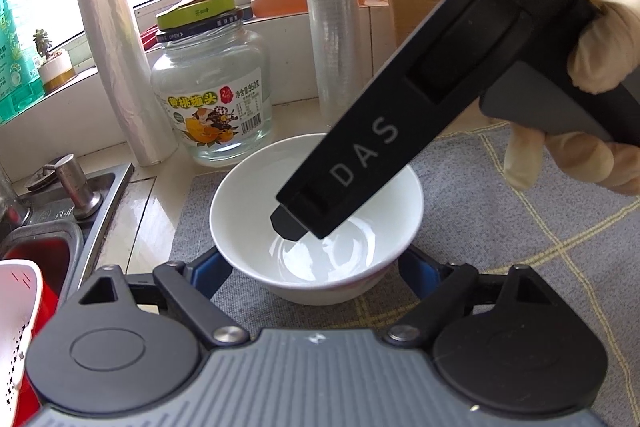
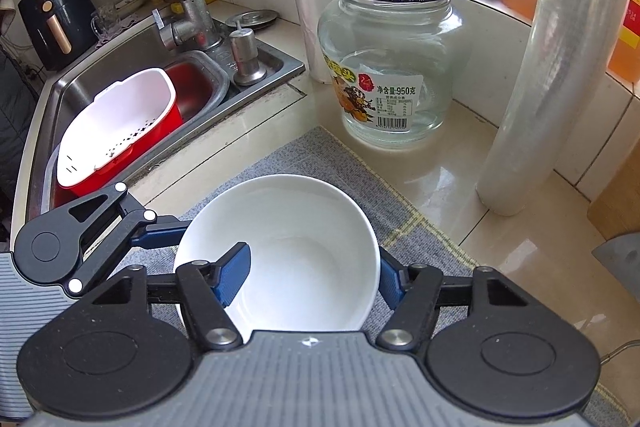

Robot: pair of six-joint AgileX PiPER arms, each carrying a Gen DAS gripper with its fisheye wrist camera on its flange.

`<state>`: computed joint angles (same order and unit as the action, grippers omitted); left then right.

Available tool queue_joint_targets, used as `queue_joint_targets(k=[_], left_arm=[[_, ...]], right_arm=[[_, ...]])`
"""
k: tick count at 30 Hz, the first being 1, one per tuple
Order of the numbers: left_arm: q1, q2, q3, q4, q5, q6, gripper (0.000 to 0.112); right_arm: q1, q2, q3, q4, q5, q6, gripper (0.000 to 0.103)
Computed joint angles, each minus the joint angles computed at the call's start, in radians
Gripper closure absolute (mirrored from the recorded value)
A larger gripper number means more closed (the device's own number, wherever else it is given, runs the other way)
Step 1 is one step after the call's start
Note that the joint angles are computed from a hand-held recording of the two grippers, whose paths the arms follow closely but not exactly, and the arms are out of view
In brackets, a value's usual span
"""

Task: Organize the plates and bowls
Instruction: 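Lift the pink-flowered bowl off the mat with the right gripper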

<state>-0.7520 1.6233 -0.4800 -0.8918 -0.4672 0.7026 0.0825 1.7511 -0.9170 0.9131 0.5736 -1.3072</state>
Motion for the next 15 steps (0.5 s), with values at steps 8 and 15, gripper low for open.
queue_joint_targets(k=[8, 15], left_arm=[[0.006, -0.017, -0.004, -0.021, 0.029, 0.040, 0.023], [-0.034, -0.083, -0.005, -0.186, 0.062, 0.200, 0.023]], right_arm=[[-0.003, -0.015, 0.009, -0.002, 0.004, 0.005, 0.032], [-0.018, -0.076, 0.054, -0.009, 0.012, 0.004, 0.032]])
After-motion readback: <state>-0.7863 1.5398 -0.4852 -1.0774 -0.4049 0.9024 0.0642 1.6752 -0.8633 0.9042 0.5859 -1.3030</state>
